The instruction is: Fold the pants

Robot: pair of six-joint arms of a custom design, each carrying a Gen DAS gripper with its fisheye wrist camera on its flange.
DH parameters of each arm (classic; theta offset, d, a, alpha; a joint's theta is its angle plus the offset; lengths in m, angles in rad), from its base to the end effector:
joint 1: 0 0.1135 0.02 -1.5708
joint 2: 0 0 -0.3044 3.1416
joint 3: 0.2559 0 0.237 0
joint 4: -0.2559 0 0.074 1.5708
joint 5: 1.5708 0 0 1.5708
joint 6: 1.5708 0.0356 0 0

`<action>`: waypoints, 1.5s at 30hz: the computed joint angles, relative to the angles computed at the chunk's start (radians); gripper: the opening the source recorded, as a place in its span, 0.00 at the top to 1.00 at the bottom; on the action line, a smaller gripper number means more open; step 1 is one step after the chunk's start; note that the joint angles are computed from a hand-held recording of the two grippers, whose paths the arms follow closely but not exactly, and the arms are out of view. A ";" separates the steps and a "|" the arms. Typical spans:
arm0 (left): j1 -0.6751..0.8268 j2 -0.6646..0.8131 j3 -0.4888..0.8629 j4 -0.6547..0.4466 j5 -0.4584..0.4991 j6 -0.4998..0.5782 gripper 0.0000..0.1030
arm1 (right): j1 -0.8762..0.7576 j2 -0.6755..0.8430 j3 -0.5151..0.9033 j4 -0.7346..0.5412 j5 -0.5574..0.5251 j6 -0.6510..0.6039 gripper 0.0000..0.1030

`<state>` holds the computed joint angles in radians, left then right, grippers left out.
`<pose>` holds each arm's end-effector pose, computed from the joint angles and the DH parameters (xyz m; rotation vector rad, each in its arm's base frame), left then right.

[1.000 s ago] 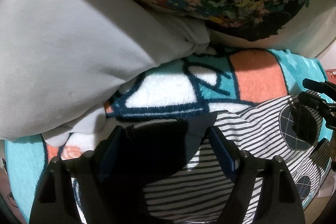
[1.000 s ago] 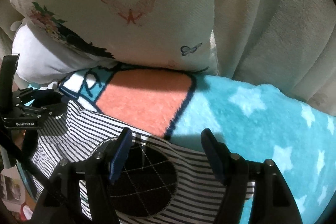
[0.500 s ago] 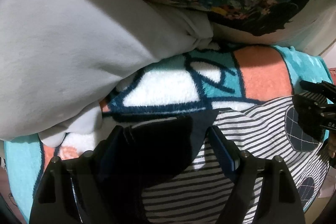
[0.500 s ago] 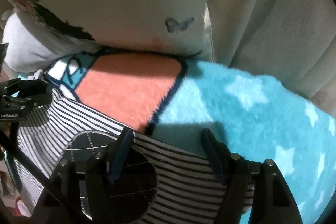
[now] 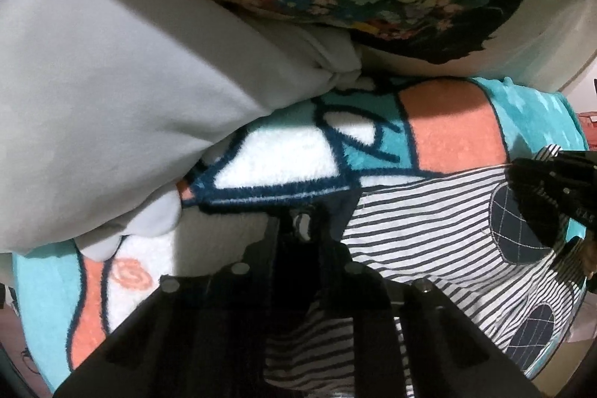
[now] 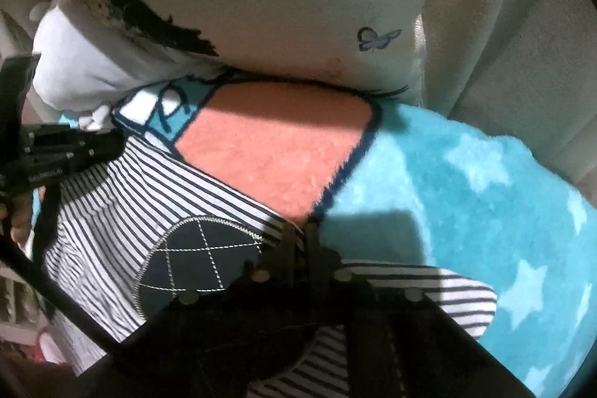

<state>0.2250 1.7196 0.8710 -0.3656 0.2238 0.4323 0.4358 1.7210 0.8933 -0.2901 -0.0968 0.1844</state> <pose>0.2939 0.0592 0.1803 0.3375 2.7101 -0.1316 0.2821 0.1351 0.1878 -0.3714 2.6966 0.3170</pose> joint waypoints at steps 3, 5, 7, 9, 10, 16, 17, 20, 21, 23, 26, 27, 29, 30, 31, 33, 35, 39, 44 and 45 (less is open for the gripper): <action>-0.005 -0.047 -0.023 0.005 0.007 -0.015 0.85 | -0.022 -0.040 -0.023 0.012 -0.028 0.031 0.96; -0.003 -0.097 -0.043 0.006 0.014 -0.015 0.85 | -0.019 -0.073 -0.037 0.009 -0.026 0.043 0.96; -0.006 -0.160 -0.064 0.002 0.019 -0.012 0.85 | -0.001 -0.126 -0.052 -0.004 -0.010 0.064 0.96; -0.005 -0.225 -0.092 0.007 0.025 0.000 0.85 | 0.029 -0.188 -0.062 -0.026 0.018 0.096 0.96; 0.001 -0.256 -0.104 0.007 0.035 0.009 0.85 | 0.044 -0.226 -0.069 -0.041 0.034 0.112 0.96; 0.181 -0.414 -0.104 -0.156 0.191 0.154 0.85 | 0.166 -0.420 -0.106 -0.138 0.115 0.259 0.96; 0.225 -0.434 -0.105 -0.198 0.224 0.194 0.85 | 0.195 -0.448 -0.119 -0.148 0.129 0.293 0.96; 0.378 -0.503 -0.122 -0.328 0.300 0.372 0.85 | 0.345 -0.557 -0.183 -0.201 0.194 0.468 0.96; 0.436 -0.516 -0.119 -0.383 0.321 0.445 0.85 | 0.381 -0.571 -0.198 -0.206 0.216 0.508 0.96; 0.522 -0.541 -0.163 -0.437 0.327 0.581 0.85 | 0.535 -0.613 -0.249 -0.237 0.275 0.678 0.96; 0.604 -0.527 -0.267 -0.419 0.272 0.744 0.82 | 0.678 -0.619 -0.321 -0.219 0.314 0.866 0.95; 0.624 -0.513 -0.291 -0.406 0.251 0.778 0.81 | 0.731 -0.616 -0.359 -0.201 0.319 0.951 0.95; 0.708 -0.477 -0.316 -0.406 0.221 0.884 0.81 | 0.822 -0.598 -0.415 -0.173 0.337 1.099 0.94; 0.743 -0.466 -0.316 -0.414 0.217 0.929 0.79 | 0.852 -0.591 -0.430 -0.172 0.345 1.155 0.93; 0.794 -0.447 -0.299 -0.444 0.223 0.992 0.78 | 0.868 -0.596 -0.431 -0.190 0.353 1.184 0.93; 0.864 -0.420 -0.252 -0.505 0.237 1.058 0.75 | 0.973 -0.638 -0.413 -0.325 0.422 1.353 0.93; 0.933 -0.377 -0.187 -0.572 0.240 1.109 0.75 | 1.035 -0.723 -0.392 -0.458 0.482 1.474 0.87; 1.029 -0.302 -0.064 -0.631 0.247 1.097 0.75 | 1.010 -0.816 -0.316 -0.733 0.596 1.556 0.73; 1.028 -0.242 0.047 -0.660 0.262 0.955 0.75 | 0.684 -0.854 -0.297 -0.583 0.602 1.169 0.70; 1.018 -0.240 0.063 -0.670 0.271 0.927 0.75 | 0.590 -0.826 -0.309 -0.486 0.581 1.058 0.61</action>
